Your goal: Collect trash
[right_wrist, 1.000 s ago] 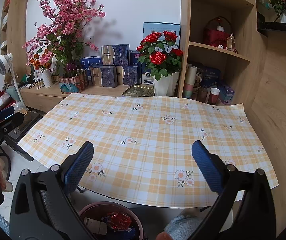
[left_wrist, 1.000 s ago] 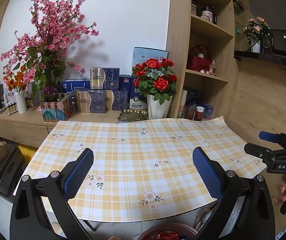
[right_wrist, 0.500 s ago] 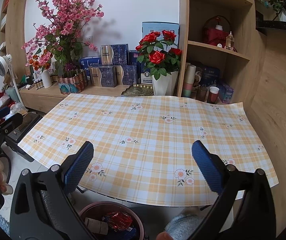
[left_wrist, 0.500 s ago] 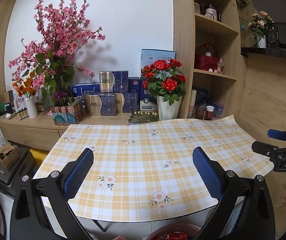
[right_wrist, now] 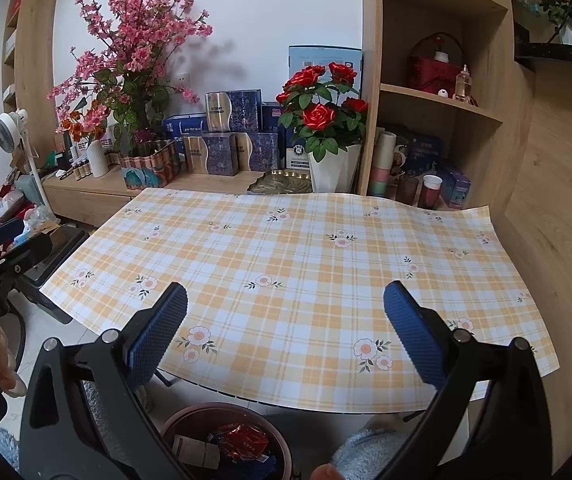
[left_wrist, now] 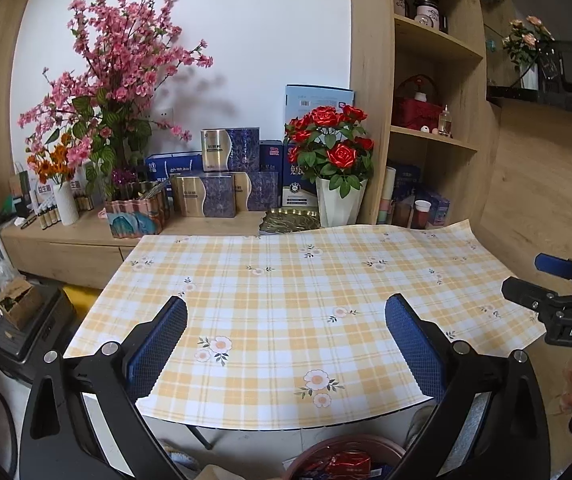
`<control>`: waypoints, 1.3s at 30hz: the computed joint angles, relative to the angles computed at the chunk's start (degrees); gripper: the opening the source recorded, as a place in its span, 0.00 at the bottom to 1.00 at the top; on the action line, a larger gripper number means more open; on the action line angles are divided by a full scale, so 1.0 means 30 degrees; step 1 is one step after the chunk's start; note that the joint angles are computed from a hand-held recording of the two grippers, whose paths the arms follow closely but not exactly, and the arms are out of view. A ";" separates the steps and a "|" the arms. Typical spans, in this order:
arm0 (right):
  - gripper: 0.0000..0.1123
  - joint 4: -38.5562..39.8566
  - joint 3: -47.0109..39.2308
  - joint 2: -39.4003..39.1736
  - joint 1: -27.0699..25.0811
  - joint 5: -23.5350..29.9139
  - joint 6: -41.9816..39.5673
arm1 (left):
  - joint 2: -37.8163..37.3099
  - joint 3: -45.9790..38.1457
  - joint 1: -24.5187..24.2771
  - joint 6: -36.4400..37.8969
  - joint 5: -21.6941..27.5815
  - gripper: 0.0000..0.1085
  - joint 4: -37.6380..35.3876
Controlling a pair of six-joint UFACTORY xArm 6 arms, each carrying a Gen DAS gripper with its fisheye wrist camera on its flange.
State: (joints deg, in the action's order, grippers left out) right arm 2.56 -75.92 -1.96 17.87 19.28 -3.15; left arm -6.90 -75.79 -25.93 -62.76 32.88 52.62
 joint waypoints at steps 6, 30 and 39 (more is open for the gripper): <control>0.86 0.0034 -0.0029 0.0001 0.0003 0.0074 0.0000 | 0.0014 -0.0178 -0.0246 -0.0542 0.0439 0.89 0.0985; 0.86 -0.0104 0.0474 -0.0367 0.0401 0.0037 0.0181 | -0.0052 -0.0475 -0.0897 -0.1086 0.1993 0.89 0.2201; 0.86 -0.0291 0.0313 -0.0258 0.0428 0.0197 0.0313 | -0.0402 0.0029 -0.0760 -0.1282 0.2074 0.89 0.2273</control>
State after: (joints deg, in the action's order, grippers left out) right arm 1.69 -74.98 -2.74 19.16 19.87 -2.21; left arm -8.10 -75.71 -28.21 -66.61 39.10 59.44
